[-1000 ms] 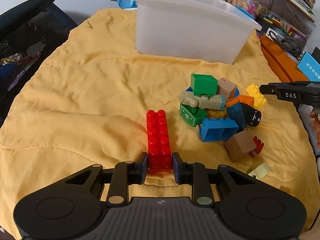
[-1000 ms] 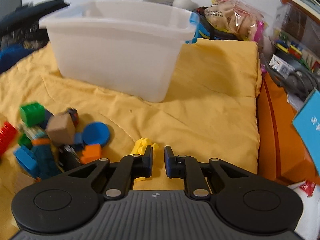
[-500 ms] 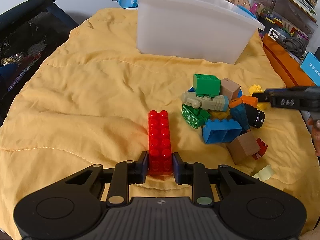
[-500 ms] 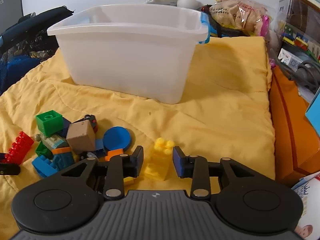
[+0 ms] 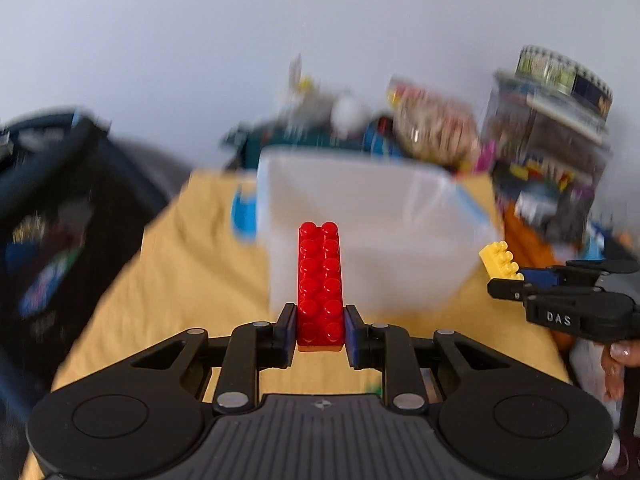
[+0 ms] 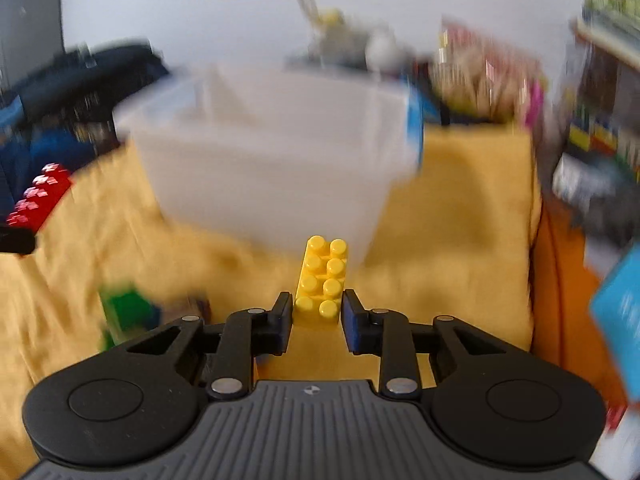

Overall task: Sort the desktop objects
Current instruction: 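Carry both bricks over the clear bin and open both tools to drop them, then grasp a tan figure block with the left tool while the right tool grasps a teal piece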

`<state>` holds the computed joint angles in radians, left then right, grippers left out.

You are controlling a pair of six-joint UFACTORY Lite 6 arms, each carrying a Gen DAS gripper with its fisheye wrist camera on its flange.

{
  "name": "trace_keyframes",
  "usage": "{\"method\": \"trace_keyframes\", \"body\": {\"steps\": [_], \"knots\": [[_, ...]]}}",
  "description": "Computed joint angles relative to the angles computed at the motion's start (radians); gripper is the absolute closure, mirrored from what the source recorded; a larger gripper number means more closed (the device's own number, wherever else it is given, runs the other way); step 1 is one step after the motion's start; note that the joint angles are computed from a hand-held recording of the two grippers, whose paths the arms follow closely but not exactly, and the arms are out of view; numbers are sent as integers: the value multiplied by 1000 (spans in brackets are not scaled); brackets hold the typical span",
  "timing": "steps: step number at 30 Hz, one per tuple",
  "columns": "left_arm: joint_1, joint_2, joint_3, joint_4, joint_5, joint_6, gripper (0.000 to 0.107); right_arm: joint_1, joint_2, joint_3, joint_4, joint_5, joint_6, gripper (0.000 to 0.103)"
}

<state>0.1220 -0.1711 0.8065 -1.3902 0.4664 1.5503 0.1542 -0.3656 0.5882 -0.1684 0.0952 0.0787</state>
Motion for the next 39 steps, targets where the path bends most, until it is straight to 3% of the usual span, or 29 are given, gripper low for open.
{"method": "trace_keyframes", "body": {"steps": [2, 4, 8, 11, 14, 16, 17, 20, 24, 25, 28, 30, 33, 35, 39], "knots": [[-43, 78, 114, -23, -22, -11, 80, 0, 21, 93, 143, 4, -141, 74], [-113, 170, 235, -41, -86, -9, 80, -2, 88, 198, 177, -7, -169, 73], [-209, 393, 479, 11, -175, -70, 80, 4, 281, 413, -64, -24, 72, 73], [-243, 544, 630, 250, -206, -318, 79, 2, 442, 576, -2, 10, 52, 73], [-248, 649, 728, 507, -150, -574, 71, 4, 523, 638, -112, 35, 175, 71], [-246, 631, 697, 495, -154, -562, 69, 8, 566, 661, -158, 55, 210, 68], [-241, 598, 659, 427, -157, -493, 61, 2, 572, 662, -120, 59, 165, 66], [-208, 487, 539, 217, -142, -300, 56, -4, 520, 608, -13, 40, 46, 66], [-162, 288, 313, 75, -94, -154, 51, -19, 376, 489, 377, 1, -351, 60], [-146, 246, 256, 63, -69, -131, 44, -20, 331, 448, 478, -8, -456, 58], [-121, 166, 98, 54, -7, -76, 42, -30, 170, 300, 738, 3, -728, 55], [-161, 160, 24, 66, -36, -48, 43, -25, 87, 210, 734, 0, -728, 53], [-243, 192, -37, 36, -113, 27, 45, -14, 4, 97, 590, 8, -565, 53], [-291, 196, -72, 19, -206, 44, 49, -19, -18, 48, 676, 42, -607, 53], [-161, 171, -138, -6, -109, 31, 49, -4, -73, -43, 719, 73, -643, 53]]}}
